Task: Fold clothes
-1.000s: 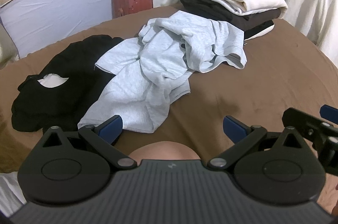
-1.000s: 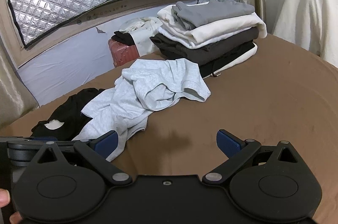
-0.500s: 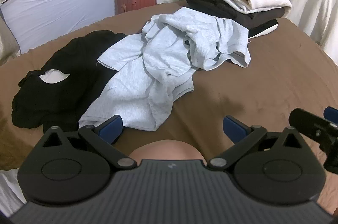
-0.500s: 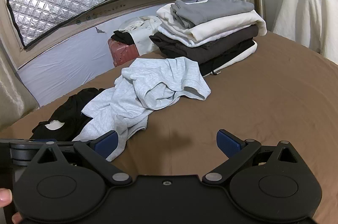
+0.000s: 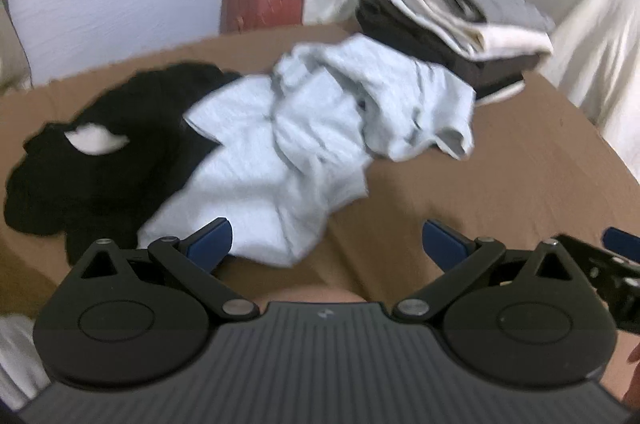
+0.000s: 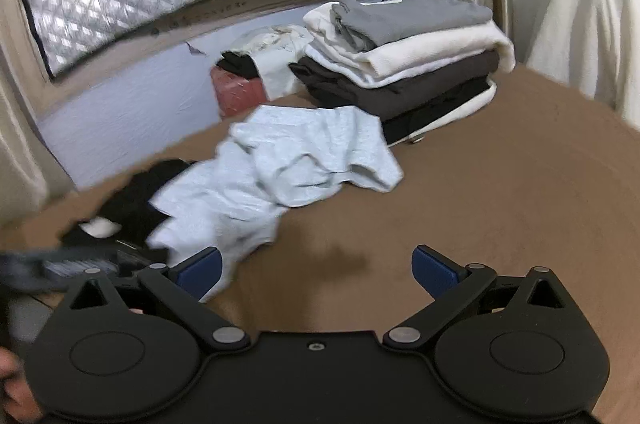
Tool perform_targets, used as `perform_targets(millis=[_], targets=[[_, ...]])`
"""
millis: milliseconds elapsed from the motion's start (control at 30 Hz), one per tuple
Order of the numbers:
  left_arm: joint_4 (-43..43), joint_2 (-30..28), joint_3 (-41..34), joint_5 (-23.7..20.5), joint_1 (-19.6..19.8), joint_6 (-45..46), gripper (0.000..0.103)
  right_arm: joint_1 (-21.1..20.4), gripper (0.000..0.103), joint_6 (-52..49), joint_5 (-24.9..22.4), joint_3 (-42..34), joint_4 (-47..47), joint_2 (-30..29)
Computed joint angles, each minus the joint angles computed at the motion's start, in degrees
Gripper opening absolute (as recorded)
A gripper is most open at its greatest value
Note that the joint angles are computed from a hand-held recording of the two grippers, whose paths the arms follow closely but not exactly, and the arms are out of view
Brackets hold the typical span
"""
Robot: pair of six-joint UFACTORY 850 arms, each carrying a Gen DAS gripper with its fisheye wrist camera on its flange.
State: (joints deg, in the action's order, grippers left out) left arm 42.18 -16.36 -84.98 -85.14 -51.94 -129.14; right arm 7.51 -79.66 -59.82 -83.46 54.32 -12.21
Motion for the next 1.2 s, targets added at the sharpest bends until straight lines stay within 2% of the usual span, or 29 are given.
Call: perform_targets(millis=[33, 167, 267, 367, 500, 533, 567, 667, 733, 767, 833, 900, 1000, 1033, 1067, 1167, 1200], targets=[[-0.1, 0.7, 1.2, -1.0, 0.0, -0.1, 0.103, 0.1, 0.103, -1.3, 0.5, 0.0, 0.5, -0.5], [-2.9, 5.4, 8.0, -2.7, 0.9, -2.6, 0.097, 0.2, 0.103, -1.9, -3.2, -3.1, 1.0, -5.2], [-3.8, 9.3, 13.3, -1.0, 2.0, -2.7, 0.094, 0.8, 0.103, -3.2, -6.1, -6.3, -0.4, -9.1], [-2.9, 14.1, 18.7, 7.0, 4.3, -2.5, 0.094, 1.9, 0.102, -4.0, -7.0, -9.4, -0.9, -12.5], [0.1, 17.5, 23.3, 22.9, 8.3, -4.8, 0.094, 3.6, 0.103, -1.7, -7.2, -14.9, 0.0, -17.7], [-1.2, 16.4, 22.4, 24.8, 9.9, -3.2, 0.092, 4.1, 0.103, -0.7, -6.9, -16.6, 0.1, -19.2], [-3.0, 14.1, 20.3, 24.2, 11.4, 0.8, 0.091, 4.6, 0.103, 0.2, -6.4, -18.2, 0.2, -20.4], [-6.4, 7.2, 13.4, 19.3, 15.2, 14.2, 0.091, 6.1, 0.103, 3.9, -5.1, -24.5, 1.4, -25.1], [-9.2, 6.8, 13.0, 24.1, 19.2, 15.2, 0.091, 6.9, 0.102, 6.3, -5.4, -29.0, 2.6, -28.3], [-10.9, 6.9, 13.3, 27.4, 21.4, 15.1, 0.091, 7.2, 0.100, 7.2, -7.1, -31.9, 3.2, -30.5], [-13.9, 5.7, 12.5, 31.6, 25.6, 12.4, 0.091, 7.9, 0.072, 10.9, -11.7, -40.3, 2.5, -36.1], [-17.4, 3.0, 10.1, 32.0, 28.8, 11.0, 0.091, 8.8, 0.072, 14.0, -11.2, -43.5, 2.8, -38.5], [-13.4, -0.5, 8.5, 30.4, 28.5, 3.4, 0.093, 10.0, 0.079, 15.8, -7.5, -44.4, 3.9, -40.0], [-11.0, -1.1, 9.1, 30.7, 27.8, 0.6, 0.095, 10.4, 0.087, 16.8, -6.6, -45.2, 3.5, -40.8], [-9.0, -1.0, 10.5, 32.6, 27.1, -1.1, 0.095, 10.7, 0.089, 18.4, -6.8, -46.3, 3.1, -41.9], [-4.1, 0.4, 14.2, 37.2, 26.3, -1.9, 0.094, 11.6, 0.090, 24.0, -9.3, -51.1, 1.8, -46.1], [-3.2, 1.2, 15.1, 38.4, 26.4, -3.4, 0.092, 11.7, 0.078, 24.3, -10.3, -51.5, 2.4, -47.0]])
